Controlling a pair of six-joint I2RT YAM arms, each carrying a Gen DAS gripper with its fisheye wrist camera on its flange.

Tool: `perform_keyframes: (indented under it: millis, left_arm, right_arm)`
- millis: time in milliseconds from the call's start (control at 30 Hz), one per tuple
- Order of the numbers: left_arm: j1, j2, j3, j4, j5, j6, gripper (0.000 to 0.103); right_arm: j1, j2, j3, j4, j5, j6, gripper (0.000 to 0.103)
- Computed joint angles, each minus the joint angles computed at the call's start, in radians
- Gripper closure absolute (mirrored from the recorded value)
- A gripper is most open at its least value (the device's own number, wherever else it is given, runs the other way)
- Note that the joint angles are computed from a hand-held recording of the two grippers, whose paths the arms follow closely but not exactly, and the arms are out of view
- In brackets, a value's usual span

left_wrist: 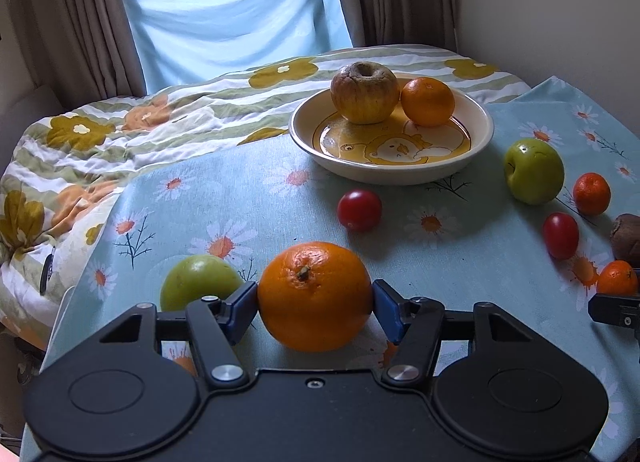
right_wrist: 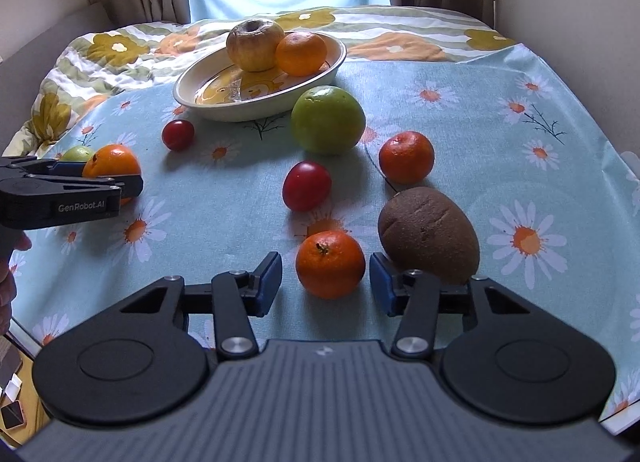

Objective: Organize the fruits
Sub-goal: 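Grasp another large orange with the left tool while the right tool grasps a small tangerine, then carry the orange in the left tool while the right tool carries the tangerine toward the bowl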

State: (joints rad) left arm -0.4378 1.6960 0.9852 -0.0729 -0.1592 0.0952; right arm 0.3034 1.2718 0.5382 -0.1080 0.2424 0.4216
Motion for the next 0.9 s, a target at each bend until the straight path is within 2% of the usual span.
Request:
perform_keyframes:
  millis: [33,67,500,900]
  left_arm:
    - [-0.002,-0.004,-0.003,-0.003,0.000,-0.007,0.037]
    - [-0.004,-0.012,-0.009,-0.006,0.000,-0.016,0.037]
    - [-0.073,-0.168,-0.048,-0.101,-0.051,-0.141,0.037]
    - [-0.180,-0.298,0.050,-0.297,-0.165,-0.263,0.037]
  right_arm:
    - [0.000,-0.001,0.000,0.000,0.001,-0.002,0.050]
    - [0.000,-0.002,0.001,-0.002,0.004,-0.006,0.051]
    - [-0.023,-0.111,0.038,-0.090,-0.037,-0.075,0.052]
    - [-0.116,-0.258,0.194,-0.307,-0.164,-0.228,0.052]
